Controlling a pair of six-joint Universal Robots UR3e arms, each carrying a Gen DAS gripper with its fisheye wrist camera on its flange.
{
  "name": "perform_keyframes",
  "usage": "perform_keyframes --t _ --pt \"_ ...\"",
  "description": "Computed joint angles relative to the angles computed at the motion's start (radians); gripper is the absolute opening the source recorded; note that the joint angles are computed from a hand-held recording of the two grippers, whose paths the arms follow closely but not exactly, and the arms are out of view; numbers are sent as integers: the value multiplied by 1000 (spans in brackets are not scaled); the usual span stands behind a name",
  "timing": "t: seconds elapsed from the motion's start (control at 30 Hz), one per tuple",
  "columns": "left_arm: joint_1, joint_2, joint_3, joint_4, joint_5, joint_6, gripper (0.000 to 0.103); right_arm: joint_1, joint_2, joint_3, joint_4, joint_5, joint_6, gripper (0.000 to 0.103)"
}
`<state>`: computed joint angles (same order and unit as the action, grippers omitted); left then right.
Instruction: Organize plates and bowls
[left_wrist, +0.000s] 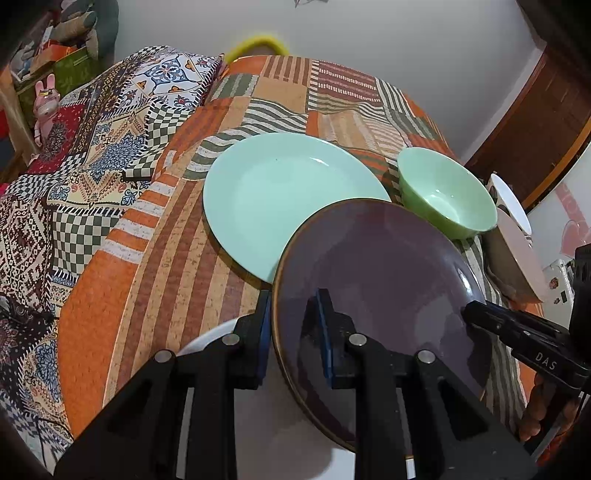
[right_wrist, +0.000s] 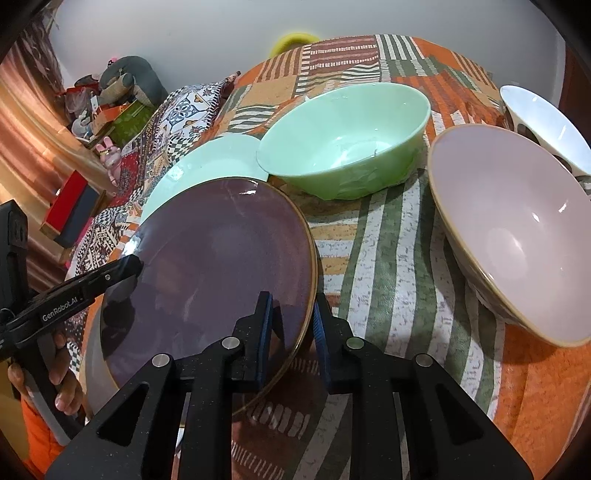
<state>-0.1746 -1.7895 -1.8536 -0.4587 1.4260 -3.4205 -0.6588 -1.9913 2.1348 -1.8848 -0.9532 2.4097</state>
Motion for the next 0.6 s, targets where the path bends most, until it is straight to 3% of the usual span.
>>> perform_keyframes --t 0.3,0.6 --pt "-47 83 -26 -10 38 -28 22 -94 -95 -17 154 33 -96 20" --pt "-130 193 -34 -55 93 -57 22 -278 -248 -91 490 90 -295 20"
